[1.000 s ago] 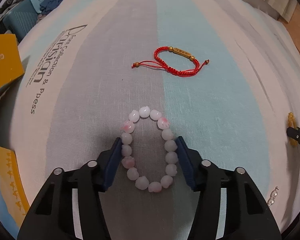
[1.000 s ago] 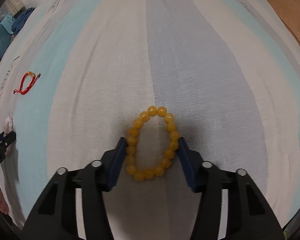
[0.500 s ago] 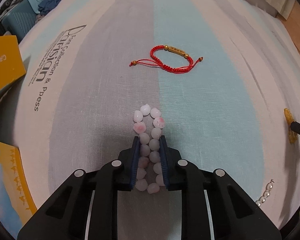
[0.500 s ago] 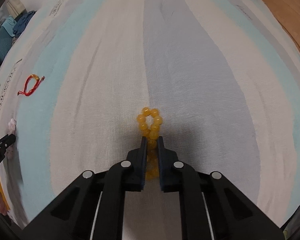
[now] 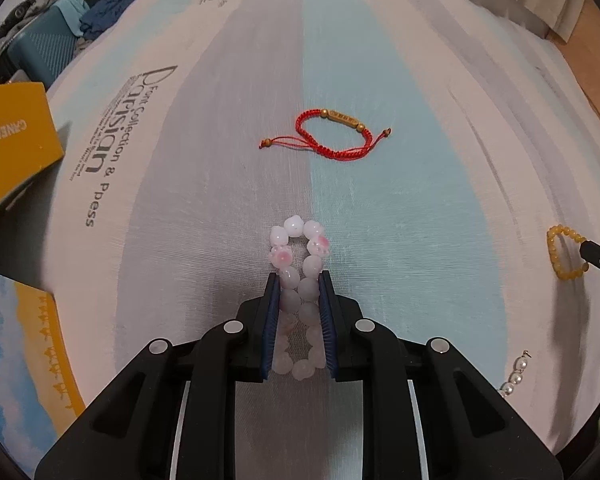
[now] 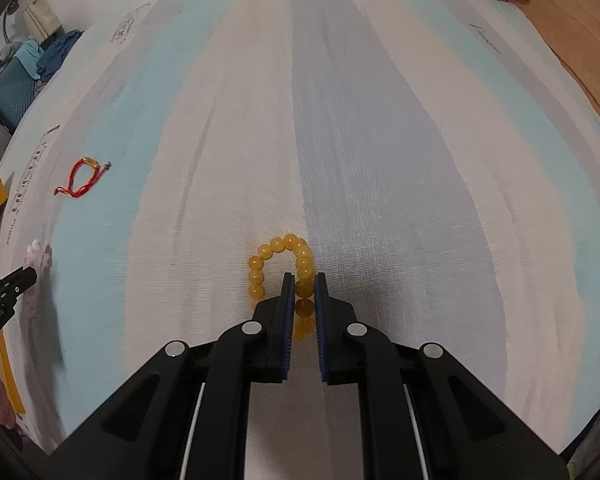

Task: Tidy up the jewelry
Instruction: 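Grasp white pearl bracelet with left tool while right tool grasps yellow bead bracelet, then carry both held bracelets over the open cardboard box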

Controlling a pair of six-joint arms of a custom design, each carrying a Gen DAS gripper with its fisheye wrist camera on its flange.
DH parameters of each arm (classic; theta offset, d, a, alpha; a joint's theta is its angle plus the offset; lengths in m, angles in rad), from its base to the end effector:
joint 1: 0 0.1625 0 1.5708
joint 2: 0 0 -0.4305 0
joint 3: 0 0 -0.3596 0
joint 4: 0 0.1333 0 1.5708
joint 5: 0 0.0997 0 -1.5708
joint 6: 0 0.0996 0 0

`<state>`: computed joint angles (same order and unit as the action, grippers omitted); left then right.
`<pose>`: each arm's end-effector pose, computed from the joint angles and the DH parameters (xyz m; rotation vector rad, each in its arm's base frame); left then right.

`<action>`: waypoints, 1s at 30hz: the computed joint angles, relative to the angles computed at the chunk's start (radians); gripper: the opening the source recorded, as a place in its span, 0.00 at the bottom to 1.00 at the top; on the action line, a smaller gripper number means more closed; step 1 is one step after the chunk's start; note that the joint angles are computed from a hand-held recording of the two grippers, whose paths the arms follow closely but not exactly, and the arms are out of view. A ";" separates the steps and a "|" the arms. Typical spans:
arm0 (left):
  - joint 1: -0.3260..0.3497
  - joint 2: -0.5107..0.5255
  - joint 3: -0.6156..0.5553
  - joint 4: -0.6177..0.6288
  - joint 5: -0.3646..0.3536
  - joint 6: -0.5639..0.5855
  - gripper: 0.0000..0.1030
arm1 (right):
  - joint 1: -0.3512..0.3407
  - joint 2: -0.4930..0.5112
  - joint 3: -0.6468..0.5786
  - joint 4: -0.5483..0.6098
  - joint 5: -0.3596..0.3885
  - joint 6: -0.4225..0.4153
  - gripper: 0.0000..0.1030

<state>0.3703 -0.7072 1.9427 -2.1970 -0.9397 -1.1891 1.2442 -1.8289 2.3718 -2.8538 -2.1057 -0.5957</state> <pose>-0.3792 -0.3532 -0.0204 0.2516 2.3209 -0.4370 -0.0275 -0.3385 0.3969 0.0663 -2.3126 0.5187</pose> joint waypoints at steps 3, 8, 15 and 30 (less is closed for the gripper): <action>-0.013 -0.009 -0.004 0.016 0.002 -0.009 0.18 | 0.015 -0.023 -0.002 0.020 0.003 0.003 0.09; -0.030 -0.027 -0.012 0.040 -0.001 -0.023 0.18 | 0.041 -0.065 -0.005 0.061 0.007 0.010 0.09; -0.065 -0.046 -0.035 0.081 -0.008 -0.026 0.18 | 0.075 -0.121 -0.015 0.118 -0.001 0.027 0.09; -0.155 -0.122 -0.055 0.200 -0.021 -0.095 0.18 | 0.177 -0.240 -0.039 0.265 -0.031 0.091 0.09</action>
